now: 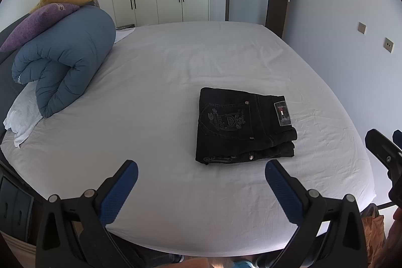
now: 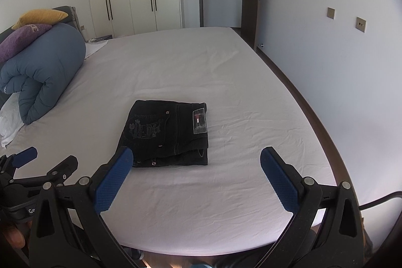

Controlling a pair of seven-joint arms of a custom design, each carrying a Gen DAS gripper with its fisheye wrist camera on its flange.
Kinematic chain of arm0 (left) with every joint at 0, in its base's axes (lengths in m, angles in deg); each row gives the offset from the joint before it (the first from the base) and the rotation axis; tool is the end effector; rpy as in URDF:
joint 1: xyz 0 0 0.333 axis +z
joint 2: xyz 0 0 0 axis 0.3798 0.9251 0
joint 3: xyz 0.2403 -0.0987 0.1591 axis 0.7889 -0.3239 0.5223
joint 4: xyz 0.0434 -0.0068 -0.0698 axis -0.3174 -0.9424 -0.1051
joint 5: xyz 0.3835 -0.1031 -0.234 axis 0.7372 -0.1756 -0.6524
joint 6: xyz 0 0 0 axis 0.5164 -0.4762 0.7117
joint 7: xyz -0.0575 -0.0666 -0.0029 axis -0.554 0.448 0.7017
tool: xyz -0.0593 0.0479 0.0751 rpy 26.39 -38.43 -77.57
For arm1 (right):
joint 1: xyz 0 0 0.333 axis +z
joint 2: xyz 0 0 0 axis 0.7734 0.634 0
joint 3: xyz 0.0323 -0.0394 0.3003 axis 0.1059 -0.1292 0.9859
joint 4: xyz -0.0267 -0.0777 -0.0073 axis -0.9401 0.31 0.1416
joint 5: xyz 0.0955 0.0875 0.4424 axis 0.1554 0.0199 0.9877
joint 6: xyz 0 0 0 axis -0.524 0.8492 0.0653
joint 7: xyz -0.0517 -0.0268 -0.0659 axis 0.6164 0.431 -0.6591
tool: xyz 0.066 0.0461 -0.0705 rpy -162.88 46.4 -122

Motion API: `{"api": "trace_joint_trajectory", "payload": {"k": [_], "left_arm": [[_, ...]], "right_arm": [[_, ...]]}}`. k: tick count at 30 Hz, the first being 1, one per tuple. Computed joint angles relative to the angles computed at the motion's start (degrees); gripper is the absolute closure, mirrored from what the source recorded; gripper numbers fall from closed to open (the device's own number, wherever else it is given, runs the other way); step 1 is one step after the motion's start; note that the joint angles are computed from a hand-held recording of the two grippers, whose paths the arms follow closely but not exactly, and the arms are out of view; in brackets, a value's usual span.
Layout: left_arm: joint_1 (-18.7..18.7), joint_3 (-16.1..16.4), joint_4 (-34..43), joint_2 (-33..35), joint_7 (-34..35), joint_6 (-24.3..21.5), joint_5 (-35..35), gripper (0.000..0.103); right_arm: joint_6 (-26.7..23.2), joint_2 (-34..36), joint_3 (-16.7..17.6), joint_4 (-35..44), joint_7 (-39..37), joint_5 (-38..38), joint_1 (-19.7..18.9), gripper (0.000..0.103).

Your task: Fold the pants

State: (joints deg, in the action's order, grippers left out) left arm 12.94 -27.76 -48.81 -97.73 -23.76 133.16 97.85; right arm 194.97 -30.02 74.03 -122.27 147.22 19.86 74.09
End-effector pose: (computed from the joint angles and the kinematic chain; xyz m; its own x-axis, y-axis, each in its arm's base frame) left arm 0.3806 -0.2532 0.7037 0.3109 -0.9503 -0.0125 -0.6889 -0.2163 -0.6918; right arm 0.4264 0.3808 0.6859 0.2518 -0.9674 -0.0255 -0.6309 -0.1441 -0.7624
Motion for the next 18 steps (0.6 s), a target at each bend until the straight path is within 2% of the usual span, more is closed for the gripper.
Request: {"api": "trace_joint_trajectory", "payload": {"k": [18], "left_arm": [[-0.4,-0.1,-0.3,0.1,-0.5,-0.2,-0.2,0.000]], "right_arm": [[-0.4,1.6,0.1,1.2,0.2,-0.2,1.0,0.000]]}}
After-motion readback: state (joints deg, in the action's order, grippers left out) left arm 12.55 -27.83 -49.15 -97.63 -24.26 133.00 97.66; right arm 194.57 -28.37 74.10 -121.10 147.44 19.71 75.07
